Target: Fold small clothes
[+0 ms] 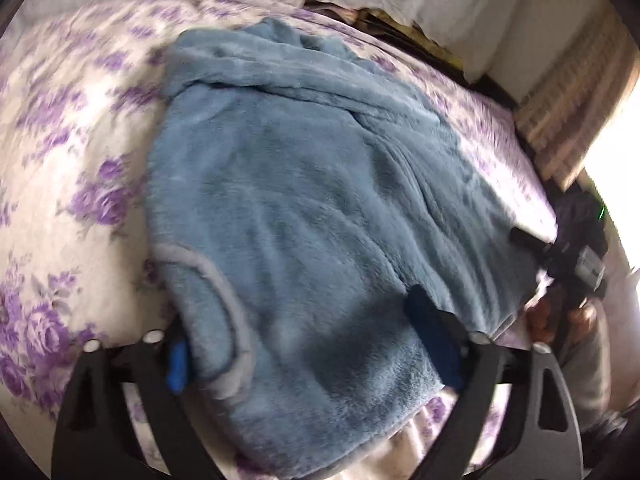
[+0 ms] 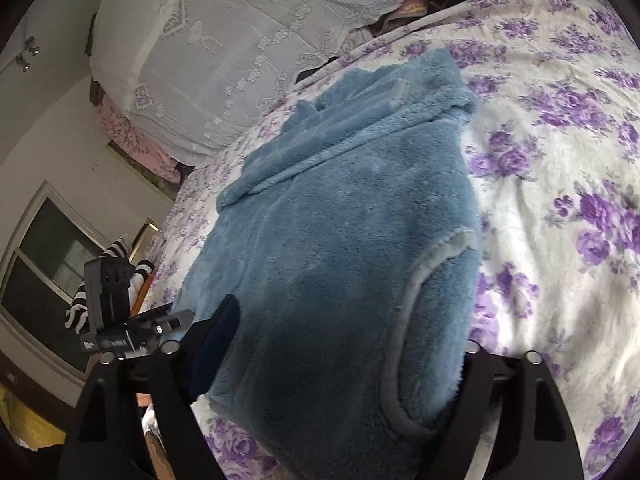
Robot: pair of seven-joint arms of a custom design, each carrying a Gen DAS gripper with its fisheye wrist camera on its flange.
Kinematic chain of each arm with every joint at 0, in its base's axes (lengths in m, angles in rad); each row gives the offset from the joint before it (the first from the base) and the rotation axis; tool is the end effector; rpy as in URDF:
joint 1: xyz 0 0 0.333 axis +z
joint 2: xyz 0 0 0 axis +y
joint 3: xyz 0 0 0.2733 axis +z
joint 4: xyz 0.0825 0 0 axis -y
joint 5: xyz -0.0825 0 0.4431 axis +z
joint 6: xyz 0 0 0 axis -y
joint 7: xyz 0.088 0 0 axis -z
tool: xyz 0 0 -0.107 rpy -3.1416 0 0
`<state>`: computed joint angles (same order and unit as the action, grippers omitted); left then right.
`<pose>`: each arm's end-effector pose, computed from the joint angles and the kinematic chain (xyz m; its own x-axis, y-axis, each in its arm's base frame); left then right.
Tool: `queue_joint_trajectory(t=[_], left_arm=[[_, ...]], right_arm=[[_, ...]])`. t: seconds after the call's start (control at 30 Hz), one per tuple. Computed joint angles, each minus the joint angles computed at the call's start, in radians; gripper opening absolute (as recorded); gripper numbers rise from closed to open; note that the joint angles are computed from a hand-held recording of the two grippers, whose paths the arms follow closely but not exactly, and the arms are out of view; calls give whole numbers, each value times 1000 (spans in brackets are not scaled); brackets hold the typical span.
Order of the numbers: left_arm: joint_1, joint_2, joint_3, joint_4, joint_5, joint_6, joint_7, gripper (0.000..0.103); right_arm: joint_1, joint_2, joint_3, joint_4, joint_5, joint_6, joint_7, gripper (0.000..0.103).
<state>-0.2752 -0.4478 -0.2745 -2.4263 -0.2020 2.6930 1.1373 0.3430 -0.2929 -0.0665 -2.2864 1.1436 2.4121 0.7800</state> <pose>0.4570 -0.2768 0.4832 -0.0890 -0.9394 0.3312 -0.8223 -0.1184 -0.5566 0.5407 0.1581 0.4527 0.4594 -0.6615 -0.5927 -0.8056 -0.0292 -0.5918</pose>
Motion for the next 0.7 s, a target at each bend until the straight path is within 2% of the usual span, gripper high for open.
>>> queue_joint_trajectory(t=[0.07, 0.13, 0.27, 0.37, 0.47, 0.53, 0.7], left_arm=[[31, 16, -40, 29, 71, -39, -31, 98], [30, 20, -39, 33, 89, -44, -41, 98], [-39, 1, 42, -12, -43, 28, 31, 98], [-63, -8, 72, -27, -127, 52, 76, 98], [-50, -12, 57, -28, -141, 48, 76, 98], [-46, -14, 51, -29, -149, 50, 70, 98], [-97, -34, 102, -65, -278, 116, 96, 98]], right_arm=[[2, 0, 5, 4, -14, -1, 0, 93], [4, -5, 8, 2, -18, 0, -4, 98], [14, -35, 15, -30, -22, 68, 29, 98], [37, -70, -8, -64, 48, 97, 10, 98], [50, -90, -49, -83, 164, 64, -39, 97], [39, -81, -53, -75, 172, 25, -35, 91], [7, -63, -60, -66, 243, -63, -45, 86]])
